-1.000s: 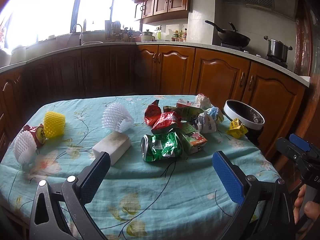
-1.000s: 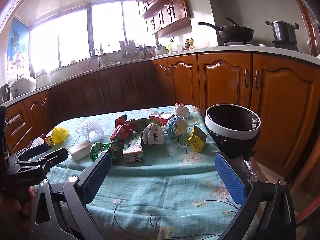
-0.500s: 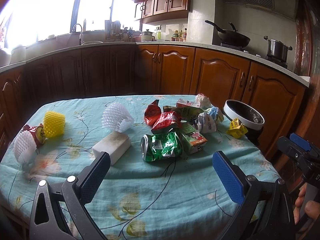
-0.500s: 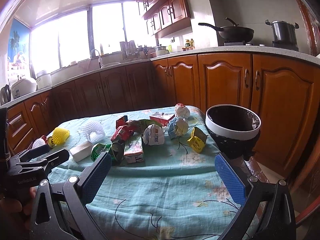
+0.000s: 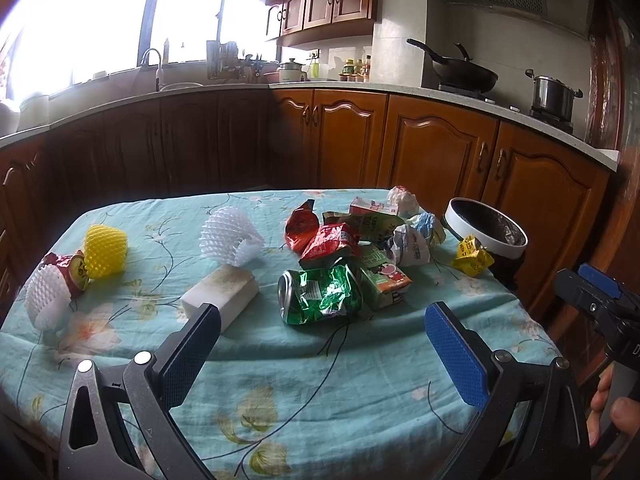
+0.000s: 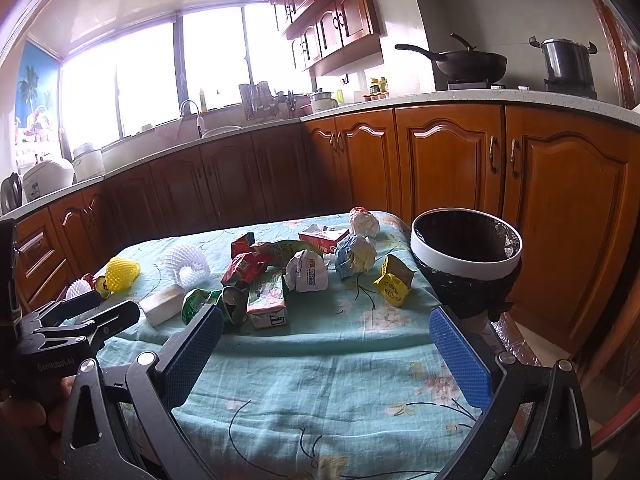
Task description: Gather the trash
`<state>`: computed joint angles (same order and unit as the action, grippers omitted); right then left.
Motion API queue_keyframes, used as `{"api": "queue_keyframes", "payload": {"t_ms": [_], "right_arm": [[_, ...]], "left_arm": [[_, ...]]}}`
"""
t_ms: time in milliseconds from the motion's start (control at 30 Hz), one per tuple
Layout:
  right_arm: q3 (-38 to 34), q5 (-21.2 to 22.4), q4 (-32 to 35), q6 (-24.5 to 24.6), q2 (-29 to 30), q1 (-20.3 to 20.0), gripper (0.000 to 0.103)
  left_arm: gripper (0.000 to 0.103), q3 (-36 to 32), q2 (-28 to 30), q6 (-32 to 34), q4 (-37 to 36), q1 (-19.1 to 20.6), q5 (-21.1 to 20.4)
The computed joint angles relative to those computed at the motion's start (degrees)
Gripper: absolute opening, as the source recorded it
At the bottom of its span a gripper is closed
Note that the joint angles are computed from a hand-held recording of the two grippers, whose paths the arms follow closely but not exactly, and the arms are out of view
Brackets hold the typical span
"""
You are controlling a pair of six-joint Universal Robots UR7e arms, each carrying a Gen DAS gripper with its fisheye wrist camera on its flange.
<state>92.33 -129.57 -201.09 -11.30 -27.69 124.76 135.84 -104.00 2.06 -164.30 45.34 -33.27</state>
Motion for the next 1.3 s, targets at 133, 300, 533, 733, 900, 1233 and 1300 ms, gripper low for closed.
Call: {"api": "queue_keyframes", "payload": {"t_ms": [133, 300, 533, 733, 900, 1233, 1300], "right_arm": [[-0.1, 0.0, 0.1, 0.0, 0.1, 0.0, 0.103], [0.1, 0.3, 0.1, 0.2, -0.3, -0.2, 0.103], [0.2, 0.6, 0.8, 1.2, -0.4, -0.7, 0.103], [0.5, 1.3, 2.3, 2.5, -1.0, -1.9, 0.103], [0.3, 2.5, 4.9, 4.7, -1.6, -3.2, 0.103], [-2.9, 4.2, 11.8, 6.7, -2.2, -6.4, 0.099], [-4.2, 3.9, 13.5, 7.2, -2.0, -7.1, 0.096]], "left_arm": [[0.102, 0.1, 0.6, 0.0, -0.5, 0.0, 0.1], [0.102, -0.1, 1.0, 0.2, -0.8, 0.3, -0.2], [0.102, -0.8, 1.9, -0.1, -0.4, 1.1, -1.0], [0.101, -3.2, 4.2, -1.5, 1.8, 3.2, -2.8], [0.096, -6.3, 7.1, -1.8, 3.7, 4.7, -4.3], [0.074, -14.9, 14.8, -3.0, 9.6, 9.2, -7.8], [0.073, -16.5, 16.3, -2.6, 9.9, 9.9, -7.7]]}}
